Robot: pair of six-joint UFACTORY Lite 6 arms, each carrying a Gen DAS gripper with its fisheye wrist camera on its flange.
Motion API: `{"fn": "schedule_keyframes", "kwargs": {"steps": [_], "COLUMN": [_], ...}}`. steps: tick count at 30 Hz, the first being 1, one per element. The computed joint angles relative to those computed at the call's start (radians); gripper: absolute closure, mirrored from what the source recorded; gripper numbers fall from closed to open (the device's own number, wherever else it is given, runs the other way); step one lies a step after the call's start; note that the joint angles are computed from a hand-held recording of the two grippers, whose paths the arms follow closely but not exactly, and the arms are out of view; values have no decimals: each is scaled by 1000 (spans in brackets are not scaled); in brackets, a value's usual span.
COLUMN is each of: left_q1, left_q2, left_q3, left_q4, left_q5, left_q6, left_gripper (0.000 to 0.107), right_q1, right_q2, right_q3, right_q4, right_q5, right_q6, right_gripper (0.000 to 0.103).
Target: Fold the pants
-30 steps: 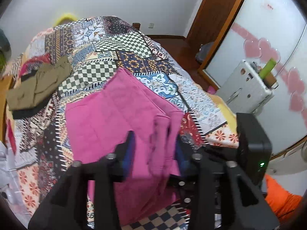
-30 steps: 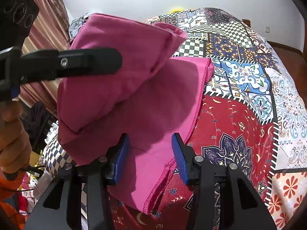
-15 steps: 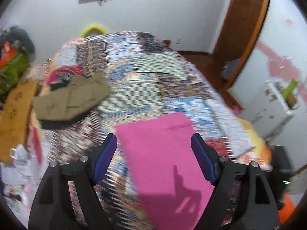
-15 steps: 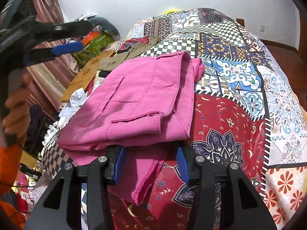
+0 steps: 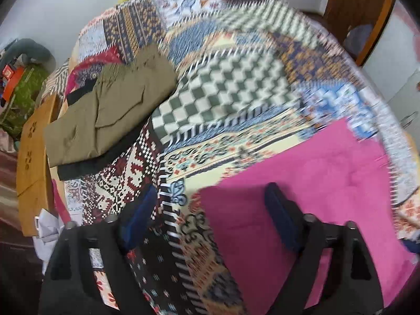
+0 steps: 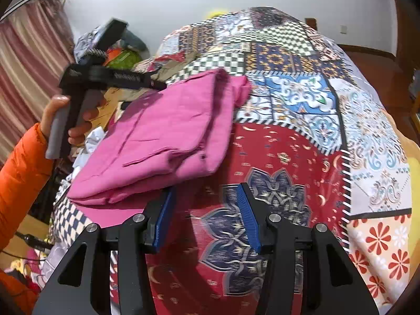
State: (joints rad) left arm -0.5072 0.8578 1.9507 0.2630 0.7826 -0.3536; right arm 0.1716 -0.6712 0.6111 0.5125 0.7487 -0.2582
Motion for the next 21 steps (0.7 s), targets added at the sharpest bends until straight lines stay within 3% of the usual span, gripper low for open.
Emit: {"fn": "schedule_keyframes", "kwargs": {"steps": [1,10,15,21], "left_q1": [1,43,96,98], "left_q2": [-5,-273,-459,-701], "left_q3": [-23,-423,-667,-950], "left_q4": [30,193,75,-33], "left_q5": [-26,-142,-177,-228], "left_q6": [-19,-133,-46,23], "left_gripper": [4,4,4,4], "right_q1": [-13,-138,-161,-71], "right_q2": [-1,-49,-57,-58], "right_q3": [-1,11,34,55], "right_q4": [-3,-9,6,-35], "right_q5": [4,53,60,27], "right_q6": [0,-37,-46,33], "right_gripper": [58,55,54,53]}}
